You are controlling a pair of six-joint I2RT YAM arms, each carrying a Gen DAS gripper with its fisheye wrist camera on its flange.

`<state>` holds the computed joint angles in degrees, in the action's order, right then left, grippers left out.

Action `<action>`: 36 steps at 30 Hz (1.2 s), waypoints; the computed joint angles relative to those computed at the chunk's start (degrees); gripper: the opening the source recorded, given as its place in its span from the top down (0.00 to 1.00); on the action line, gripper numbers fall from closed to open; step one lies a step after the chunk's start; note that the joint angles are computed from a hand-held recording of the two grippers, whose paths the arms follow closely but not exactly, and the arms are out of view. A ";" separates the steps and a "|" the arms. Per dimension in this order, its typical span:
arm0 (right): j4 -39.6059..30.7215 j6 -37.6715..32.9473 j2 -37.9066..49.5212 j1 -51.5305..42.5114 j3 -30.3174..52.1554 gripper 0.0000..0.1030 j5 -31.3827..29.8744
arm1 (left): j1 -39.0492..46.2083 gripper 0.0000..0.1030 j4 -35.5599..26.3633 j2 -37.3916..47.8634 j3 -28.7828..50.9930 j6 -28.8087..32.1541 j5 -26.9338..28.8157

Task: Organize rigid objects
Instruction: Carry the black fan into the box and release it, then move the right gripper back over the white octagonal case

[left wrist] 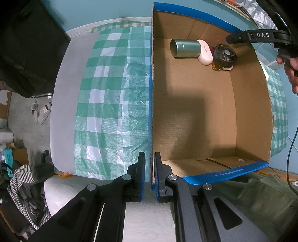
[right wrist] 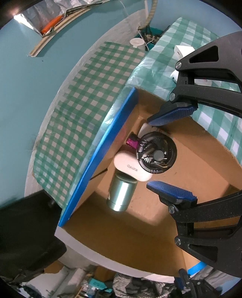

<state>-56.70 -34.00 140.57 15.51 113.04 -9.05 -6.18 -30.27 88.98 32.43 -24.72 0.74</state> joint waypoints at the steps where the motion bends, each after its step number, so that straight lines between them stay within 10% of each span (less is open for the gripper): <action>1: 0.03 0.04 -0.05 -0.08 -0.01 0.39 -0.05 | 0.02 0.92 0.02 0.02 0.03 0.01 0.03; 36: -4.97 -3.28 -4.97 -10.92 1.66 0.34 -2.79 | 0.15 0.92 -0.38 0.51 0.85 0.23 -0.32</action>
